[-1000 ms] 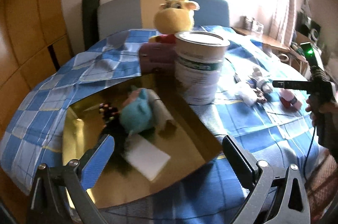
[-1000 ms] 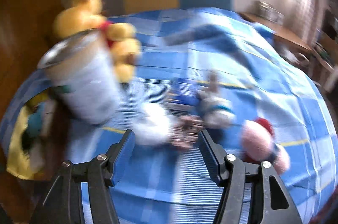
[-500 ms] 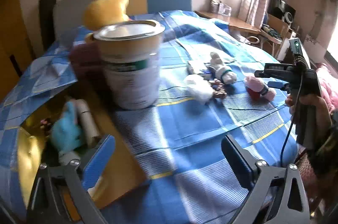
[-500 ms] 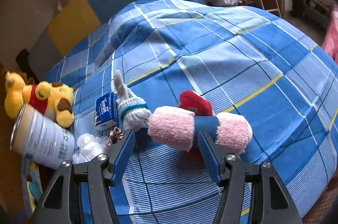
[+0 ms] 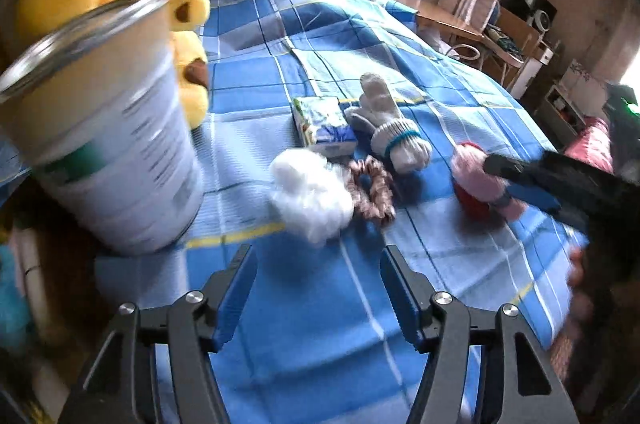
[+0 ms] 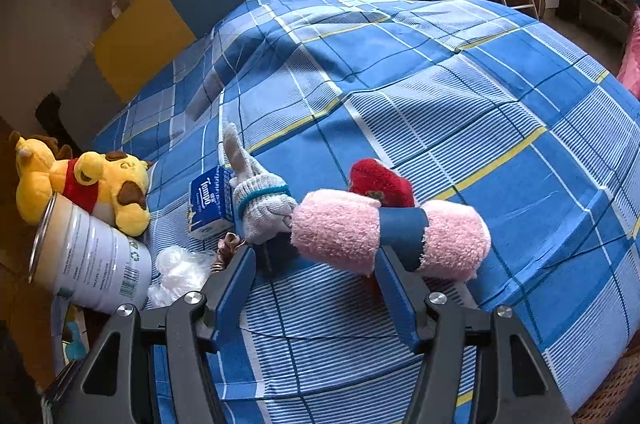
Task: Organize soft objects
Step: 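Grasp the plastic-wrapped white cotton ball with the left gripper, then grasp the brown satin scrunchie with the right gripper while the left holds the cotton ball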
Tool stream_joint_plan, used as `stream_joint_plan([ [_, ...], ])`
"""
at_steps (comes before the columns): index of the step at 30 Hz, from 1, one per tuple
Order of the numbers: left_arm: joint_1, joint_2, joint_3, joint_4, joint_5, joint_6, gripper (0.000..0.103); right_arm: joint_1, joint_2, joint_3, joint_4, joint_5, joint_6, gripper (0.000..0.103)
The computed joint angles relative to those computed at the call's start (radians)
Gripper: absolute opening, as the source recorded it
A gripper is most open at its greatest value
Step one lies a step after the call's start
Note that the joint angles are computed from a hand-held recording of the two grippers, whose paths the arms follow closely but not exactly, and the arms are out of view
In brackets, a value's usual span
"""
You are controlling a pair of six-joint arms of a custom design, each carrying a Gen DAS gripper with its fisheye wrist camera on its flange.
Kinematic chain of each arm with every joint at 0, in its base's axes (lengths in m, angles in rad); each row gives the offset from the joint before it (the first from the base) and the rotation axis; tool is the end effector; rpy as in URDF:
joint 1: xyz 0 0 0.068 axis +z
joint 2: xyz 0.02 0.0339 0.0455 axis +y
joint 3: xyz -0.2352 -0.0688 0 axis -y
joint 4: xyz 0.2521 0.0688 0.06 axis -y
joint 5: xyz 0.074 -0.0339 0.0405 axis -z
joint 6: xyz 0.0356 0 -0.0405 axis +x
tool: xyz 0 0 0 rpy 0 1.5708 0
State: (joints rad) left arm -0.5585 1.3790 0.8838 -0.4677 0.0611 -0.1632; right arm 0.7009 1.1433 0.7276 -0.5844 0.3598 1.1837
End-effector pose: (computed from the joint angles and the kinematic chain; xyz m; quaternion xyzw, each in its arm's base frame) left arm 0.2431 -0.1545 0.1875 0.1962 0.9334 -0.1329 0.2696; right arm 0.1879 0.1422 0.1903 0.2746 0.9047 0.1231 0.3017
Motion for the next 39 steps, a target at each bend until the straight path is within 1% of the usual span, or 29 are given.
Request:
stream_joint_plan([
  [6, -0.022, 0.239, 0.172, 0.051, -0.053, -0.003, 0.065, -0.019, -0.016, -0.022, 0.034, -0.042, -0.003, 0.063],
  [10, -0.031, 0.383, 0.273, 0.056, -0.108, -0.001, 0.068, -0.021, -0.008, -0.02, 0.05, -0.055, -0.012, 0.063],
  [12, -0.023, 0.438, 0.315, 0.038, -0.107, -0.01, 0.067, -0.021, -0.007, -0.021, 0.054, -0.058, -0.017, 0.063],
  [13, -0.014, 0.452, 0.321, 0.039, -0.084, -0.01, 0.055, -0.021, -0.005, -0.02, 0.055, -0.058, -0.018, 0.063],
  [14, -0.009, 0.452, 0.312, 0.052, -0.069, -0.009, 0.045, -0.022, -0.002, -0.019, 0.054, -0.058, -0.018, 0.063],
  [17, -0.005, 0.395, 0.238, 0.1, -0.046, -0.001, 0.04, -0.027, 0.003, -0.02, 0.057, -0.062, -0.022, 0.063],
  [19, -0.003, 0.344, 0.189, 0.11, -0.031, -0.002, 0.04, -0.027, 0.006, -0.017, 0.054, -0.055, -0.026, 0.063],
  [22, 0.003, 0.21, 0.067, 0.113, -0.001, -0.005, 0.04, -0.025, 0.01, -0.014, 0.051, -0.051, -0.031, 0.063],
  [26, -0.027, 0.04, -0.096, 0.106, -0.029, -0.008, 0.04, -0.019, 0.027, -0.008, 0.059, -0.062, -0.045, 0.063],
  [28, -0.055, -0.062, -0.198, 0.106, -0.055, -0.012, 0.04, -0.014, 0.046, 0.0, 0.068, -0.079, -0.06, 0.063],
  [31, -0.077, -0.145, -0.319, 0.145, -0.069, -0.016, 0.04, 0.0, 0.098, 0.023, 0.093, -0.115, -0.101, 0.063],
  [33, -0.08, -0.162, -0.366, 0.199, -0.078, -0.004, 0.04, 0.011, 0.143, 0.045, 0.113, -0.147, -0.132, 0.063],
  [35, -0.086, -0.172, -0.387, 0.225, -0.085, 0.017, 0.04, 0.034, 0.191, 0.076, 0.12, -0.161, -0.16, 0.063],
  [39, -0.056, -0.172, -0.398, 0.245, -0.038, 0.039, 0.04, 0.088, 0.316, 0.181, 0.106, -0.148, -0.218, 0.063],
])
